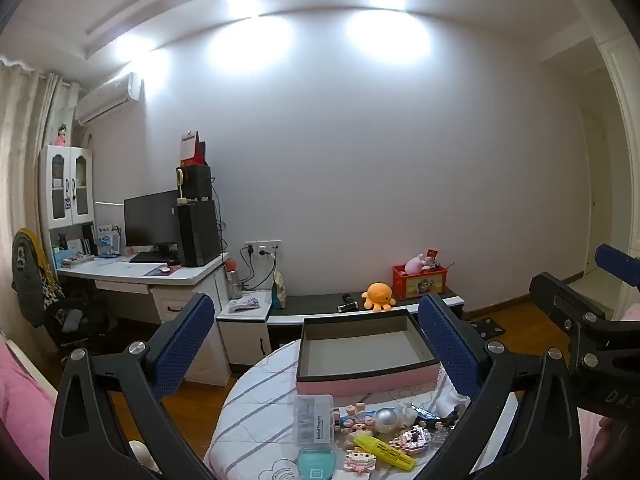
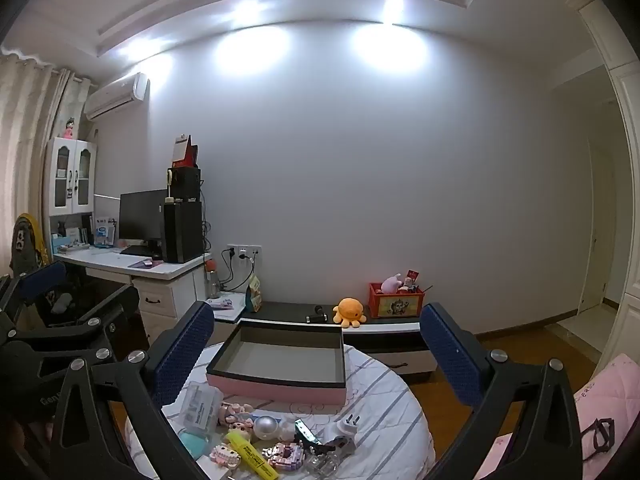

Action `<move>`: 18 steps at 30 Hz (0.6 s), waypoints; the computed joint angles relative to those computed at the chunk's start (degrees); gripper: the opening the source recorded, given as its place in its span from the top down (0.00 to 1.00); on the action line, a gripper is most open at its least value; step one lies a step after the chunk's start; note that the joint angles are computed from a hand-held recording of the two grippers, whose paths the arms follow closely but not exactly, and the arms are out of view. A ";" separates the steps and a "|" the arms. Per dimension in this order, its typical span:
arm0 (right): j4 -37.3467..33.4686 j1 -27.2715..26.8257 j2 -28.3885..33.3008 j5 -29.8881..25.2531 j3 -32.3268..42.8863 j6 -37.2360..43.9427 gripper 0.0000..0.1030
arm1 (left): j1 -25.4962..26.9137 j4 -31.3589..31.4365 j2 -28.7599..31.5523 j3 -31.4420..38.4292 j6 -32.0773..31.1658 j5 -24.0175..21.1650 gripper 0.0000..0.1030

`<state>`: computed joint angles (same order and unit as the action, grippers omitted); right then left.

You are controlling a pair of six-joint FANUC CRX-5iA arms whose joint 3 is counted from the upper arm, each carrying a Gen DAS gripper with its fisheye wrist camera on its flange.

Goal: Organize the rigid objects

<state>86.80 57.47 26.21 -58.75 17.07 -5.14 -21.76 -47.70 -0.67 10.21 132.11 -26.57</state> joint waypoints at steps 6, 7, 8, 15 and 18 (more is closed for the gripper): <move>1.86 -0.41 -0.24 0.26 -0.71 -1.43 0.00 | -2.34 -5.73 0.29 0.96 5.40 -2.67 0.00; 1.94 -0.46 -0.33 0.16 -1.13 -1.75 0.00 | -2.46 -6.04 0.69 1.16 5.74 -2.66 0.00; 1.70 -0.39 -0.16 -0.07 -1.01 -1.76 0.00 | -2.02 -4.82 0.55 0.86 4.89 -2.06 0.00; -1.25 0.15 0.16 -0.02 0.51 1.38 0.00 | 0.98 2.39 -0.10 -0.69 -1.10 1.19 0.00; -1.75 0.30 0.18 -0.28 0.77 1.78 0.00 | 0.93 2.27 -0.30 -0.95 -1.11 1.33 0.00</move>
<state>85.05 57.77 26.39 -59.03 17.84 -3.36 -20.83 -45.43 -0.97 9.26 131.00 -25.24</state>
